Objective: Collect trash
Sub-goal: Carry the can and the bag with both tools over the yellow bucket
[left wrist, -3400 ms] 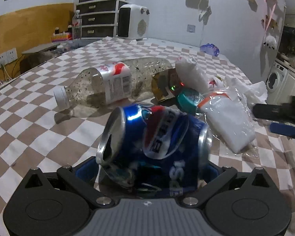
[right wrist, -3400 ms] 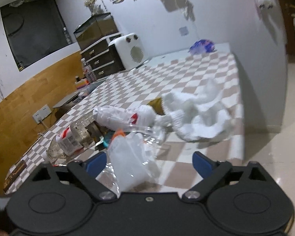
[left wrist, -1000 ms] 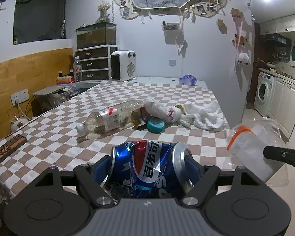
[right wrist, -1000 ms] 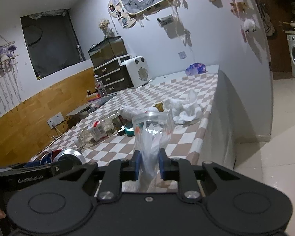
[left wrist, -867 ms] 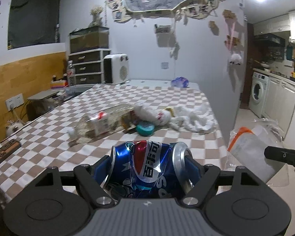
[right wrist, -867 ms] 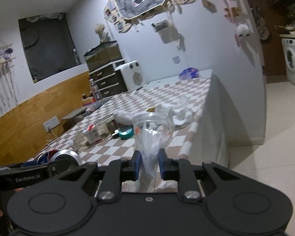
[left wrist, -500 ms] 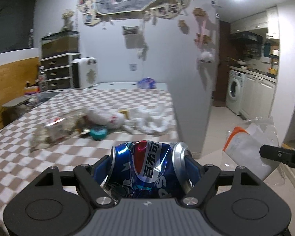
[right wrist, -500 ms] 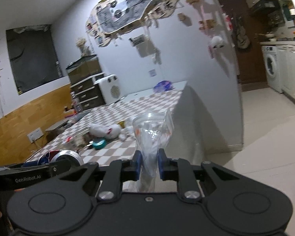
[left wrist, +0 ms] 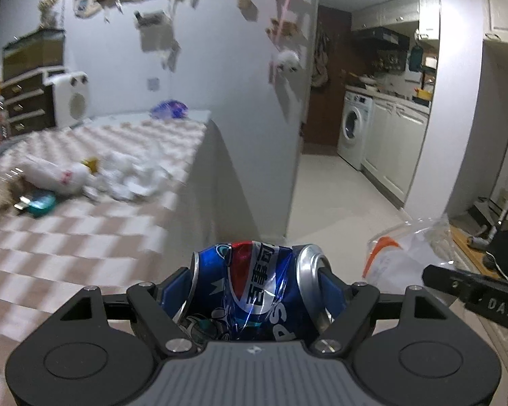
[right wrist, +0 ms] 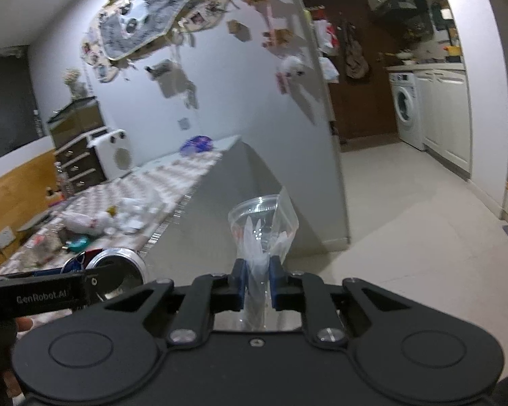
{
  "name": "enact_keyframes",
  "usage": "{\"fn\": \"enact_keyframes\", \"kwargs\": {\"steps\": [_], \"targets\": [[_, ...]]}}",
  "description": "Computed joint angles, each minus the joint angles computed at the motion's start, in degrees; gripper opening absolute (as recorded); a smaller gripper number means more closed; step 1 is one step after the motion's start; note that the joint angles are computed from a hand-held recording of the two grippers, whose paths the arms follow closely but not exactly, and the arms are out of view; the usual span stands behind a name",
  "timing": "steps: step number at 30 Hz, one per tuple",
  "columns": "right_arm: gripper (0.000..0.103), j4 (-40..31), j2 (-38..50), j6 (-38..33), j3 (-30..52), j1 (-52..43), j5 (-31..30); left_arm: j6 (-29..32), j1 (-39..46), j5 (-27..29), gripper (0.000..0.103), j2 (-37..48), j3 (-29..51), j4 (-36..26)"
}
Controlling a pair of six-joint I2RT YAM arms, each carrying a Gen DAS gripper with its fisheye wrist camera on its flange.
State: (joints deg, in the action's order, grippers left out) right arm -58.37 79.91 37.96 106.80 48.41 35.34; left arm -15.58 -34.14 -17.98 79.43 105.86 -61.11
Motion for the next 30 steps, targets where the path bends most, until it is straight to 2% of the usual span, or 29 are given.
{"fn": "enact_keyframes", "kwargs": {"steps": [8, 15, 20, 24, 28, 30], "targets": [[0.014, 6.58, -4.55, 0.59, -14.35, -12.81, -9.31, -3.68, -0.73, 3.01, 0.080, 11.69, -2.06, 6.81], [0.015, 13.39, -3.19, 0.02, -23.60, -23.54, -17.78, -4.34, 2.25, 7.44, 0.080, 21.70, -5.49, 15.47], [0.015, 19.65, 0.81, -0.14, -28.73, -28.83, -22.84, -3.83, 4.42, 10.22, 0.080, 30.77, -4.92, 21.03], [0.015, 25.10, 5.94, 0.26, -31.86, -31.55, -26.72, -2.70, 5.60, 11.27, 0.080, 39.26, -1.49, 23.34], [0.015, 32.22, 12.74, 0.98, -34.39, -33.60, -31.55, 0.51, 6.93, 12.06, 0.080, 46.99, 1.44, 25.46], [0.015, 34.33, 16.65, 1.20, -34.54, -33.91, -32.15, 4.10, 8.05, 13.19, 0.080, 51.57, 4.69, 24.79]]}}
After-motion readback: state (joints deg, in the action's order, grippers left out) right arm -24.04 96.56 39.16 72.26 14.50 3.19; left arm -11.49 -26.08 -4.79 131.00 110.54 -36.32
